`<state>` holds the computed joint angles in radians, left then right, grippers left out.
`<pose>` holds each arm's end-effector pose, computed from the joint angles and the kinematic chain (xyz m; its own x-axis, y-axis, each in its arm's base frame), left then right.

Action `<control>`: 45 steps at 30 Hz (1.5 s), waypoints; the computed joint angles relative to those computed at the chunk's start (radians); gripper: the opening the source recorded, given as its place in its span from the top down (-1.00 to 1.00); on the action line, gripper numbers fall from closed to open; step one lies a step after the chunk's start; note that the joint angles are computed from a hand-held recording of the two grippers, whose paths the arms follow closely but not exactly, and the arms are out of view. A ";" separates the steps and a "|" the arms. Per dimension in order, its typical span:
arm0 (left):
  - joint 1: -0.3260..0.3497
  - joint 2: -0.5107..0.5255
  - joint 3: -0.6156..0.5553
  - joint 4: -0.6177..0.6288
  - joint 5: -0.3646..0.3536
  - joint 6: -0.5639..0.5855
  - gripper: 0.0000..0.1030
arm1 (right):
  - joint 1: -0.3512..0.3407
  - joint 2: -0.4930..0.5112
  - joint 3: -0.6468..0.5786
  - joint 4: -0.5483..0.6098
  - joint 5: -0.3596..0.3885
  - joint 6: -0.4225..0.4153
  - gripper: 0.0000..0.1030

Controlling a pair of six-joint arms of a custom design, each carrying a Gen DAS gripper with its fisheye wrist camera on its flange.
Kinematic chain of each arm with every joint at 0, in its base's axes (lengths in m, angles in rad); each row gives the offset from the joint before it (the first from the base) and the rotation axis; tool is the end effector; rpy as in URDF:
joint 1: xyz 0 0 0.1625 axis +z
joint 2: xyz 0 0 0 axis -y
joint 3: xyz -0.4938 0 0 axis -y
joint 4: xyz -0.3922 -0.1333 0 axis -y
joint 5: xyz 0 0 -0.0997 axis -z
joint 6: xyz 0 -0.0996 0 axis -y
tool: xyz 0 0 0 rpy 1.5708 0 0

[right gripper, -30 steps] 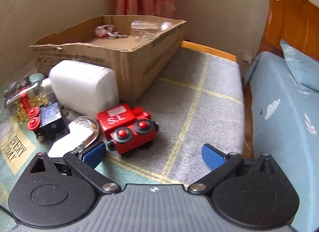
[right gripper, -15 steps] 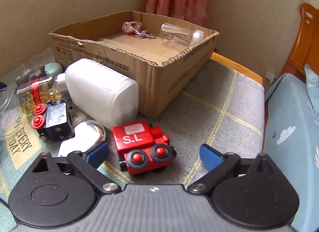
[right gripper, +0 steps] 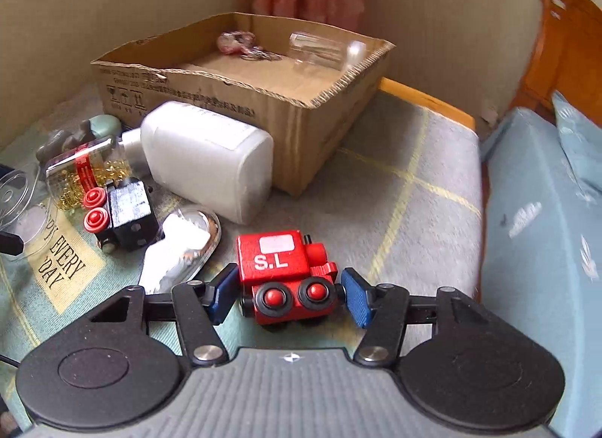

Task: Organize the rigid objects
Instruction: 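Grasp the clear cup with the left tool while the right tool approaches the red train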

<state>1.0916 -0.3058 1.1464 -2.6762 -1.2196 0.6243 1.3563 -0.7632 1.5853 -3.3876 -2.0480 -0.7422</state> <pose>-0.2447 -0.8344 -0.0452 -0.4496 0.7870 -0.4224 0.8724 0.4885 -0.0183 -0.0746 -0.7537 0.2519 -0.6576 0.0569 0.7512 -0.4458 0.7744 -0.4489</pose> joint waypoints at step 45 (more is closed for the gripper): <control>-0.007 -0.003 0.007 0.000 0.013 0.015 -0.51 | 0.007 -0.001 -0.036 0.096 0.054 -0.024 -0.40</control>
